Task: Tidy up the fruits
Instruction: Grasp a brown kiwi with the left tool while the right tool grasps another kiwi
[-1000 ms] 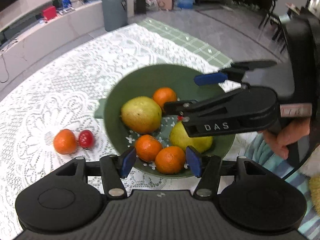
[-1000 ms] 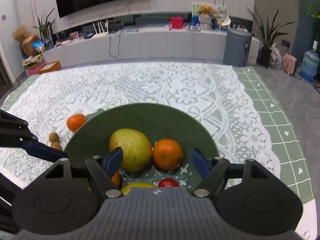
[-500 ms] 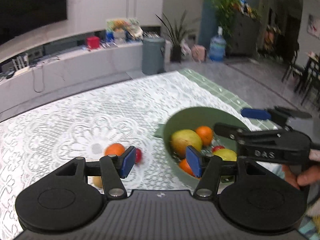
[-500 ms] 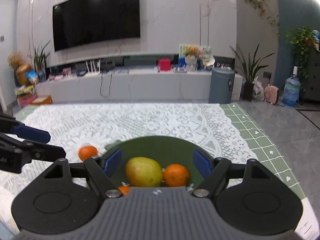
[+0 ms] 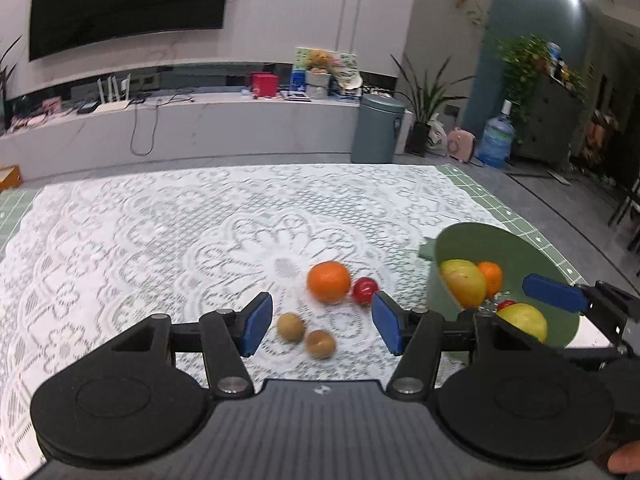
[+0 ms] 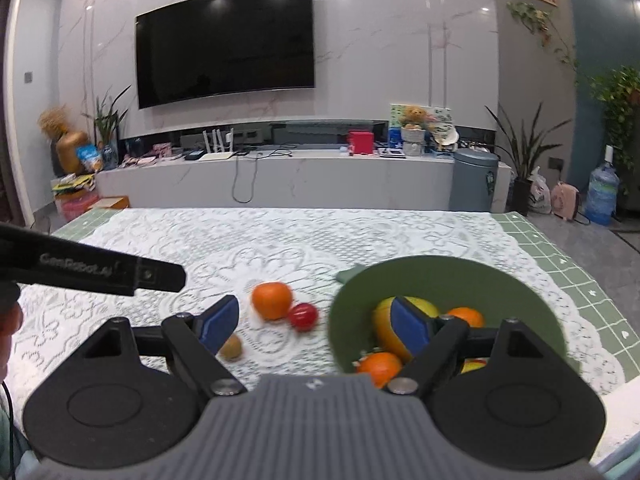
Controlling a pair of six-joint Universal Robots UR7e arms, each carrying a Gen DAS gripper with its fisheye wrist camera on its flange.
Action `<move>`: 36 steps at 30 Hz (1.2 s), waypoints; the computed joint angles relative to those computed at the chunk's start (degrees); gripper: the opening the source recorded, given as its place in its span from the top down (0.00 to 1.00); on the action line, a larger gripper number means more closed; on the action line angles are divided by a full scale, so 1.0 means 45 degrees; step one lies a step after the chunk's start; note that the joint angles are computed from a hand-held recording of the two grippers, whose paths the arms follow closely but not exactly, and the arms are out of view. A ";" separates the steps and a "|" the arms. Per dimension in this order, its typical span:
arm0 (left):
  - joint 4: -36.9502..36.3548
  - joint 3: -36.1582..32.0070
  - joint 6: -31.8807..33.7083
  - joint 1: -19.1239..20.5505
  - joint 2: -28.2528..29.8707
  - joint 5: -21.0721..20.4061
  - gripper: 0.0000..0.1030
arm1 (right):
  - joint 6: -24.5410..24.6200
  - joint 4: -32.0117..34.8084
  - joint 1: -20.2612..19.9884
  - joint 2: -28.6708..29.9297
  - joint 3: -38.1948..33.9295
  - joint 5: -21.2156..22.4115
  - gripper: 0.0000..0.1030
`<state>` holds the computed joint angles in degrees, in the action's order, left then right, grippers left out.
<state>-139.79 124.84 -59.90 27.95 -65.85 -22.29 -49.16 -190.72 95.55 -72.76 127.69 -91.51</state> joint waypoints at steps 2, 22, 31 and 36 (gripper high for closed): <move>0.0266 0.0269 -0.0438 -0.0014 -0.0273 -0.0054 0.35 | -0.0502 -0.0588 0.0105 0.0234 0.0240 -0.0044 0.22; -0.2103 0.1066 0.1234 0.1091 -0.0153 -0.0622 0.46 | -0.2749 -0.0731 0.0393 0.2300 -0.0033 -0.0574 0.48; -0.3934 0.0860 0.2714 0.1843 0.0537 -0.0863 0.52 | -0.2129 -0.0107 0.0457 0.3219 -0.0902 -0.0834 0.59; -0.4701 0.0828 0.3394 0.2057 0.0808 -0.0945 0.52 | -0.1855 0.0505 0.0398 0.3560 -0.1389 -0.0880 0.69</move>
<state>-160.95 128.57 -44.63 37.20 -62.21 -26.54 -57.51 -188.45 97.34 -56.74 121.44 -95.47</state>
